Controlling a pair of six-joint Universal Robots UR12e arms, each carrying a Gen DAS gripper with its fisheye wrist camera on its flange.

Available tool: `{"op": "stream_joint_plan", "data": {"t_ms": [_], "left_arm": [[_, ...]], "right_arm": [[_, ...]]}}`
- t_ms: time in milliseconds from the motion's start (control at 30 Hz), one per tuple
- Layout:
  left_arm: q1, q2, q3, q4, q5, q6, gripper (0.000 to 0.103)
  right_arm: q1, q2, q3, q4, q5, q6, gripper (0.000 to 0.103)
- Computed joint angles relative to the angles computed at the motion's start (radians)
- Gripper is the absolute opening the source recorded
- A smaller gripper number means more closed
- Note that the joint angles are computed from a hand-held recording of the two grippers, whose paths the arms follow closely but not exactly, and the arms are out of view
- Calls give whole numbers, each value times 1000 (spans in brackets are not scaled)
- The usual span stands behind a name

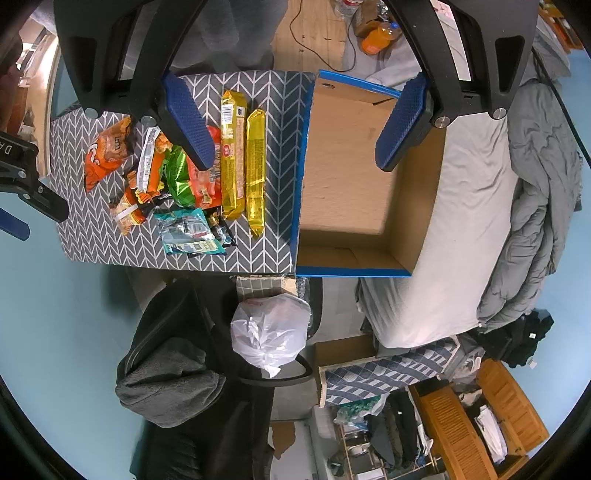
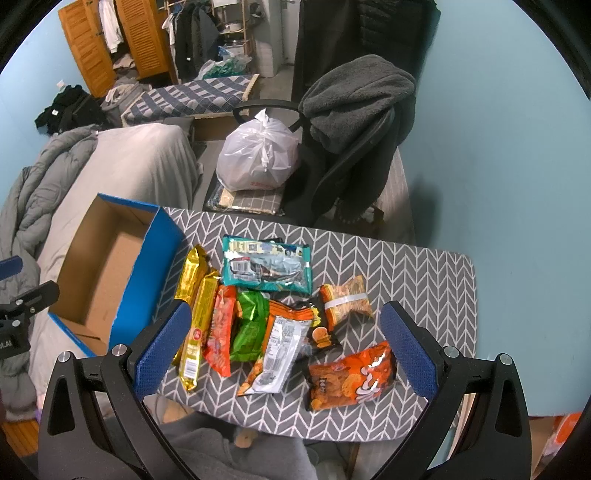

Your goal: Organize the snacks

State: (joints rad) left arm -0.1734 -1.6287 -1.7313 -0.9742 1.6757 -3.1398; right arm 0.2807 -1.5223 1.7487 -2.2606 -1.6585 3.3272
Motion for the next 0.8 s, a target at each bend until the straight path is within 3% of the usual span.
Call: {"op": "stream_joint_plan", "data": {"t_ms": [367,800], "left_arm": [[-10,-21,6,-5,-1,0,90],[-3,-98,6,-26,-26,1,90]], "right_arm": [[10,-3,6,5,-8,9,101],[-61,-23,50,56,4,60,101]]}}
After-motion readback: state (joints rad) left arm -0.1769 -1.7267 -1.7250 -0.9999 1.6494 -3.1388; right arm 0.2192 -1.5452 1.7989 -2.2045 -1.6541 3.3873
